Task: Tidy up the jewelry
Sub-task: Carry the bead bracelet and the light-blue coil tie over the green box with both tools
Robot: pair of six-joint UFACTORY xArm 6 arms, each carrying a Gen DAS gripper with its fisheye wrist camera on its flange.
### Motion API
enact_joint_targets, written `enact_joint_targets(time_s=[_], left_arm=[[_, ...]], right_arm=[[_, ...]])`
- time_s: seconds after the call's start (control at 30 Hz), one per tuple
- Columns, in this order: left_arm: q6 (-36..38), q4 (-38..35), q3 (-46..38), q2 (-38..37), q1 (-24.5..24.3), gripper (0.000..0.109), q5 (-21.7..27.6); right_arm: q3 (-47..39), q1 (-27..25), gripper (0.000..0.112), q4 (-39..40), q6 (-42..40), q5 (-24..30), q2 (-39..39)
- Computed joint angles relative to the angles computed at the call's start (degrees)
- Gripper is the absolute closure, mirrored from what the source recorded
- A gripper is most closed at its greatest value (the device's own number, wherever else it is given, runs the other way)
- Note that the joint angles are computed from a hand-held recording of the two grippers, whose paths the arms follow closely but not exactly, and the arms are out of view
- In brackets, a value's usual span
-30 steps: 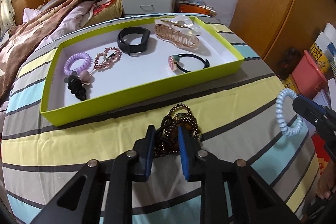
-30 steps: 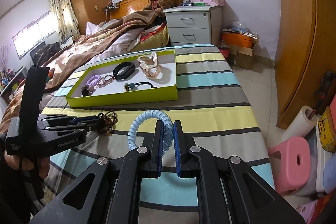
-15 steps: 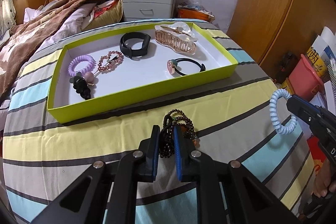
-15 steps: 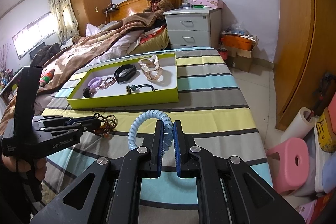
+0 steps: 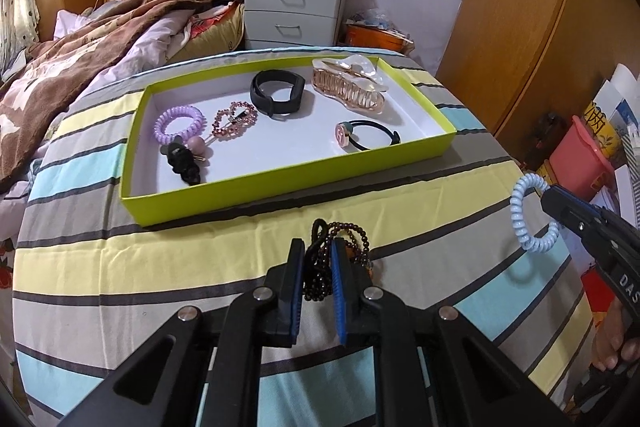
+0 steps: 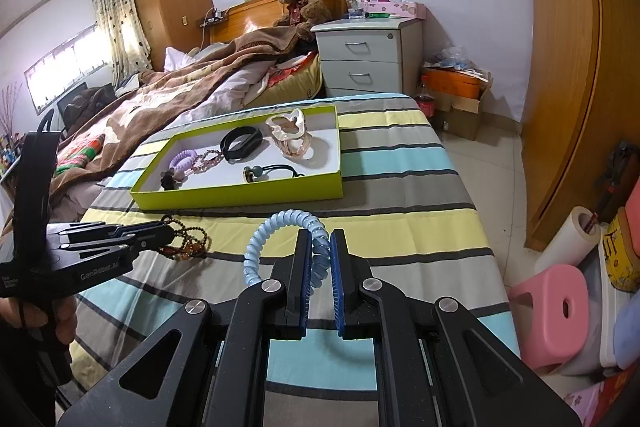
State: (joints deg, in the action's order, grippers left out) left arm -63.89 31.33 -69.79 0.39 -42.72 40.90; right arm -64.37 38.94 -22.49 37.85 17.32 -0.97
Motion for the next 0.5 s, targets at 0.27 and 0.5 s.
enact_joint_targets(time_s=[0.27, 0.5], left_arm=[[-1.0, 1.2, 0.2, -0.9, -0.1, 0.095, 0.3], [-1.7, 3.0, -0.1, -2.1, -0.2, 0.095, 0.7]], right_arm=[[-1.1, 0.3, 0.103, 0.3, -0.6, 0.4, 0.4], [-3.1, 0.6, 0.103, -1.3, 0.1, 1.1, 0.8]])
